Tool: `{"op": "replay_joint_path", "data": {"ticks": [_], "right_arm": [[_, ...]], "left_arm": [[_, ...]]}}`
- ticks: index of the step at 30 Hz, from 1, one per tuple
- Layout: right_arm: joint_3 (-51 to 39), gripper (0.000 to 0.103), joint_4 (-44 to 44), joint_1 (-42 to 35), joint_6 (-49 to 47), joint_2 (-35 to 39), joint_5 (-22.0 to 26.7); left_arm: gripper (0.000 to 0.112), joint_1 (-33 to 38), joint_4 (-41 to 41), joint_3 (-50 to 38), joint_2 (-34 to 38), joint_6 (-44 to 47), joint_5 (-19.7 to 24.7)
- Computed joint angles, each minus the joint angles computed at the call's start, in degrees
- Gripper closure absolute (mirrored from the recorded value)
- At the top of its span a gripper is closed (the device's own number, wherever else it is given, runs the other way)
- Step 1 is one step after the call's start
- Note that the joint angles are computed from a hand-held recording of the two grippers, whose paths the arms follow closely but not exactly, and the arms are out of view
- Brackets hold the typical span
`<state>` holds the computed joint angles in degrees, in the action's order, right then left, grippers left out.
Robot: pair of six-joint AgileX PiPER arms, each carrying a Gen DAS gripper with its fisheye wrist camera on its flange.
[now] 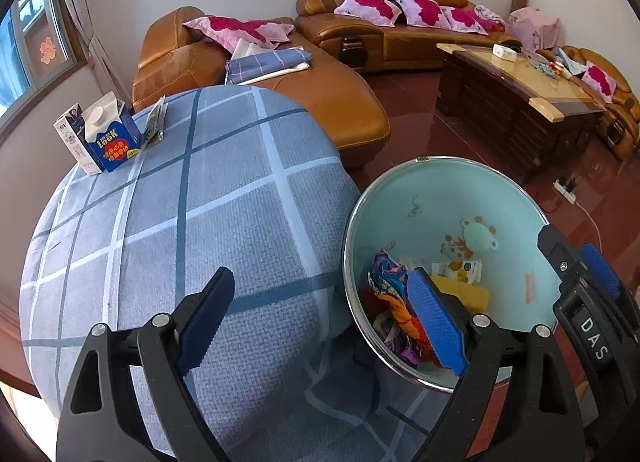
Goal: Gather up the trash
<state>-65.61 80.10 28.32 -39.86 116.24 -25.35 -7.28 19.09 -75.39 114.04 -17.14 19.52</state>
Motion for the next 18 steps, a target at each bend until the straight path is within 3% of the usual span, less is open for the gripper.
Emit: {"op": "replay_joint_path", "data": {"ticks": [5, 9, 13, 18], "right_arm": [[1.6, 0.016, 4.8, 0.3, -4.1, -2.3, 0.2], [3.4, 0.014, 8.4, 2.0, -7.2, -4.5, -1.3], [4.5, 0.013, 12.7, 4.0, -9.7, -5.7, -4.0], [5.7, 0.013, 14.8, 7.0, -11.8, -7.5, -6.8]], "left_arm": [[0.026, 0.9, -0.9, 2.7, -1.6, 1.7, -1.3], [0.022, 1.4, 6.6, 7.6, -4.1, -4.8, -4.8], [0.021, 3.9, -3.3, 11.0, -6.2, 4.9, -5.9], [0.019, 5.8, -8.2, 14.7, -9.0, 10.8, -7.2]]}}
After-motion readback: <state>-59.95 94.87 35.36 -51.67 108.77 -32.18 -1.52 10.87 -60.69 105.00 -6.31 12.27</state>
